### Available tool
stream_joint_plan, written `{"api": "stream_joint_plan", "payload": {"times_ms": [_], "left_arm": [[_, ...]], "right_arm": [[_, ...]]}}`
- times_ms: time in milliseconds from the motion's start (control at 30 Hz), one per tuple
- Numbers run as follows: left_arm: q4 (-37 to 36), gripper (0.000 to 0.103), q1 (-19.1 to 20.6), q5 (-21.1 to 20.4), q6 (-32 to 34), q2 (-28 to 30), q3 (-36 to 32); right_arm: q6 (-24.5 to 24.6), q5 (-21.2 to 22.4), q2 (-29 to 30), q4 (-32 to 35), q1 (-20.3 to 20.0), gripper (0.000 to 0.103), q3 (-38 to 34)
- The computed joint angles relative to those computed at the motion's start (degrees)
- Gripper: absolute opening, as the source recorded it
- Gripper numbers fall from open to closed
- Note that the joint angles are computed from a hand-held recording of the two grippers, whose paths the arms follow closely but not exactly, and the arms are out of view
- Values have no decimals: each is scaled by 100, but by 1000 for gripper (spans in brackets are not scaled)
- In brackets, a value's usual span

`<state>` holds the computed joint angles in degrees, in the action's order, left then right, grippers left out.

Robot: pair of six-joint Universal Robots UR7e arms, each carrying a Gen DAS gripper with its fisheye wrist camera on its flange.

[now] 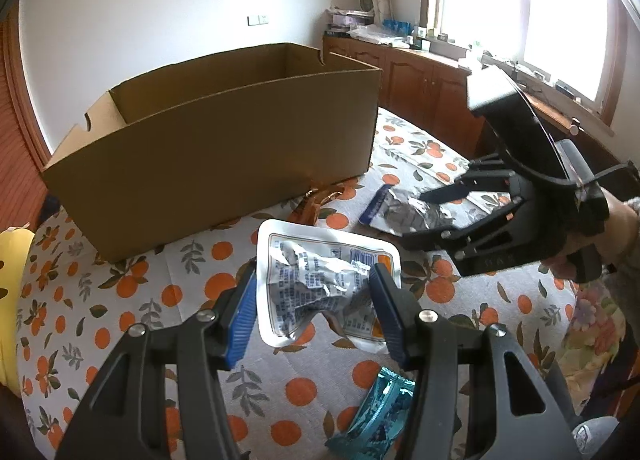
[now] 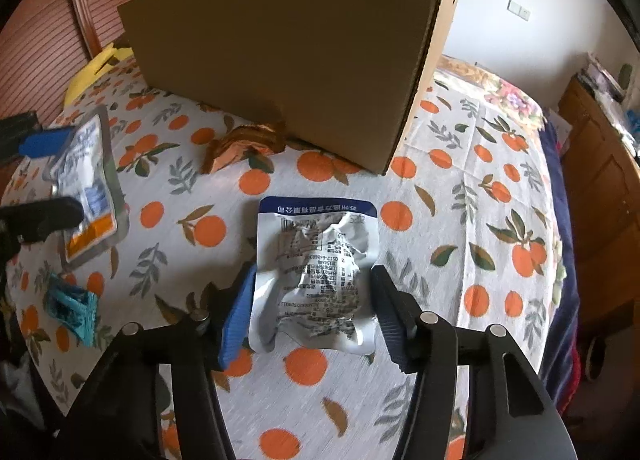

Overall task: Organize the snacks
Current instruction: 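Lift both silver pouches and carry them over the cardboard box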

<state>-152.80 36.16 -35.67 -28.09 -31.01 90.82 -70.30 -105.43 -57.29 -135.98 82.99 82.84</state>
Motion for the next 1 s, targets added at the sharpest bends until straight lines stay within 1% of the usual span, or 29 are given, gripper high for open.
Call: {"api": "stream_joint_plan", "payload": {"times_ms": [200,467,567,767,1000], "left_arm": [[-94,54,-16,69,-36,-72,92],[-180,54,-59,198,-35,-125,148],[-228,54,-81,283,-9,-164,185],[-367,54,-121,500,280,-288,193],[-748,54,-92,686,826,-429,93]], "right_arm": [[26,168,-193,24,-74,57,214],[33,311,-371,55,-87,57,305],[47,434,-463,72,-75,58,323],[64,697,-637,151,-5,58,303],[125,1002,-728,274,159,58,166]]}}
